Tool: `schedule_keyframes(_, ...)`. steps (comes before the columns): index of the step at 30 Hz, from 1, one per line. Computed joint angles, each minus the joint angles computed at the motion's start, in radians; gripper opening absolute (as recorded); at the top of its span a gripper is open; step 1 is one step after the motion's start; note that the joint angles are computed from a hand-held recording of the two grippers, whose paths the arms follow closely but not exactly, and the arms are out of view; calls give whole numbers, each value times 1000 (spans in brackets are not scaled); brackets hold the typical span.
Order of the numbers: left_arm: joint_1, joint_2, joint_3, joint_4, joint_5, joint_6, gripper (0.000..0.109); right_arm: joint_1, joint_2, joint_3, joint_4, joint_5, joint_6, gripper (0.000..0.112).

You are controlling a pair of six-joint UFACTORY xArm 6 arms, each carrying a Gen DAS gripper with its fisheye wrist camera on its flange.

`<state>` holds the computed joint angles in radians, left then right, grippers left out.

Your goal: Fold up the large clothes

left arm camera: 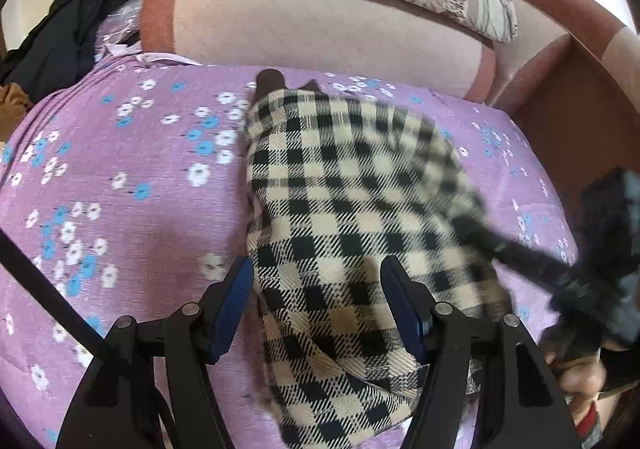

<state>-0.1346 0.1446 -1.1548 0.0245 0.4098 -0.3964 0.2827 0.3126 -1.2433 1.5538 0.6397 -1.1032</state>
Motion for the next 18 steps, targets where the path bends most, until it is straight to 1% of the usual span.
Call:
schedule_keyframes(2, -18, 13, -1, -41, -11, 35, 64, -12, -34, 19, 12, -36, -20, 6)
schedule_keyframes(4, -29, 23, 4, -42, -16, 44, 64, -20, -48, 31, -5, -84, -15, 6)
schedule_keyframes(5, -34, 30, 4, -32, -11, 40, 64, -21, -40, 29, -26, -112, 10, 6)
schedule_keyframes(7, -43, 45, 8, 61, 0, -37, 65, -8, -3, 15, -107, -195, 99, 4)
schedule_keyframes(8, -46, 55, 8, 137, 10, -96, 65, 4, 27, 10, -190, -265, 179, 2)
schedule_keyframes(9, -51, 67, 4, 201, 23, -137, 65, 7, 49, 8, -260, -296, 248, 2)
schedule_keyframes(10, -55, 72, 3, 251, 28, -167, 65, -3, 68, 6, -288, -286, 297, 2)
schedule_keyframes(11, -59, 72, 6, 298, 24, -196, 65, -25, 61, 14, -274, -253, 314, 2)
schedule_keyframes(12, -61, 71, 5, 309, 27, -201, 65, -42, 50, 20, -218, -220, 293, 2)
schedule_keyframes(13, -62, 68, 5, 300, 29, -193, 65, -60, 28, 33, -133, -175, 230, 5)
schedule_keyframes(14, -61, 66, 6, 281, 29, -181, 65, -73, 3, 49, -78, -136, 175, 5)
schedule_keyframes(15, -58, 62, 12, 253, 21, -164, 65, -85, -28, 70, -36, -93, 125, 8)
schedule_keyframes(16, -56, 55, 21, 223, 14, -149, 65, -92, -52, 88, -10, -54, 93, 27)
schedule_keyframes(17, -53, 46, 30, 186, 9, -126, 65, -94, -71, 105, 11, -23, 70, 59)
schedule_keyframes(18, -49, 31, 44, 139, 2, -98, 65, -93, -89, 123, 32, 4, 44, 66)
